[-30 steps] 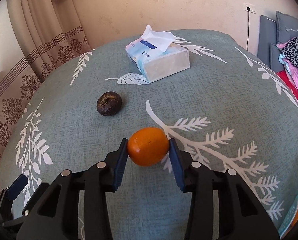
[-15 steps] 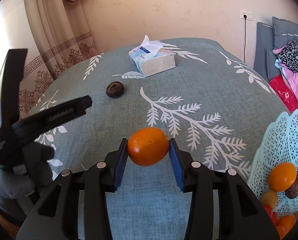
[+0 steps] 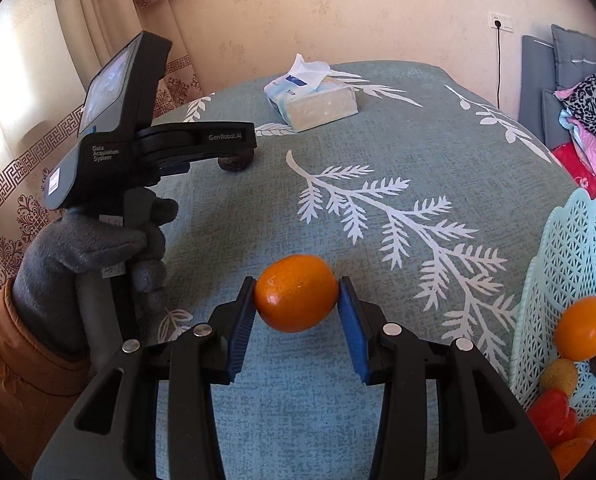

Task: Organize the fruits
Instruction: 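Grasp the dark round fruit with the left tool while the right tool holds the orange, then carry orange and dark fruit into the basket and open both tools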

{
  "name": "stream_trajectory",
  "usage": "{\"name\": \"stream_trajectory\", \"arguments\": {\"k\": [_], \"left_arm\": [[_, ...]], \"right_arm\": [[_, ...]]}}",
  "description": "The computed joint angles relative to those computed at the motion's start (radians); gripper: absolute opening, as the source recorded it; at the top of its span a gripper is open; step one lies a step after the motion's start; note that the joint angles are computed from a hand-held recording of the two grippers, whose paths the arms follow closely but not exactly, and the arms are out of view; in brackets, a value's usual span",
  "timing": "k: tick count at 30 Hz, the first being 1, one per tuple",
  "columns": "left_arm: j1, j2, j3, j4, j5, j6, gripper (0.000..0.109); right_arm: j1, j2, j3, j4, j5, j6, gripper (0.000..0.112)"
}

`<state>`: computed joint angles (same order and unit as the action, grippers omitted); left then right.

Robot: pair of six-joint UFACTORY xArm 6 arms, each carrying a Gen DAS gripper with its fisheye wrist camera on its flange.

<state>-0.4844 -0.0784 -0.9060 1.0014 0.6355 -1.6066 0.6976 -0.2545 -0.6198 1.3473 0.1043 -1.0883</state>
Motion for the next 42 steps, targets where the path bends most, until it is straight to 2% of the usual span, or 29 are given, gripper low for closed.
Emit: {"name": "stream_trajectory", "arguments": {"k": [2,5,7,9,10,17,22,24,27,30,35,42], "left_arm": [[0.011,0.016,-0.008,-0.004,-0.024,0.008,0.073],[0.024,0.042,-0.018,-0.035,-0.044,0.038,0.059],[0.029,0.040,-0.012,-0.020,-0.061,0.022,0.057],[0.033,0.034,-0.002,-0.008,-0.091,0.019,0.045],[0.031,0.032,0.001,-0.004,-0.098,0.018,0.042],[0.018,-0.030,0.068,-0.006,-0.138,-0.026,0.042],[-0.042,-0.110,0.123,0.004,-0.086,-0.076,0.042],[-0.072,-0.144,0.146,0.016,-0.064,-0.103,0.037],[-0.127,-0.200,0.175,0.051,-0.013,-0.158,0.037],[-0.184,-0.244,0.197,0.069,0.043,-0.184,0.037],[-0.229,-0.286,0.226,0.074,0.079,-0.209,0.037],[-0.210,-0.300,0.264,0.035,0.066,-0.214,0.039]], "right_arm": [[0.004,0.005,-0.001,0.004,-0.002,-0.006,0.042],[-0.001,0.010,-0.004,0.004,0.004,-0.001,0.042],[-0.003,0.016,-0.008,-0.002,0.005,0.010,0.042],[0.002,0.023,-0.013,-0.003,-0.003,0.010,0.042],[0.005,0.025,-0.015,-0.002,-0.009,0.006,0.042],[0.008,0.026,-0.019,0.038,-0.012,-0.035,0.043],[0.015,0.018,-0.018,0.084,-0.024,-0.079,0.043],[0.018,0.011,-0.016,0.111,-0.033,-0.102,0.043],[0.027,-0.010,-0.004,0.133,-0.055,-0.119,0.043],[0.027,-0.060,0.030,0.108,-0.048,-0.091,0.043],[0.007,-0.155,0.091,0.067,-0.035,-0.047,0.043],[-0.009,-0.205,0.144,-0.030,-0.009,0.035,0.043]]}}
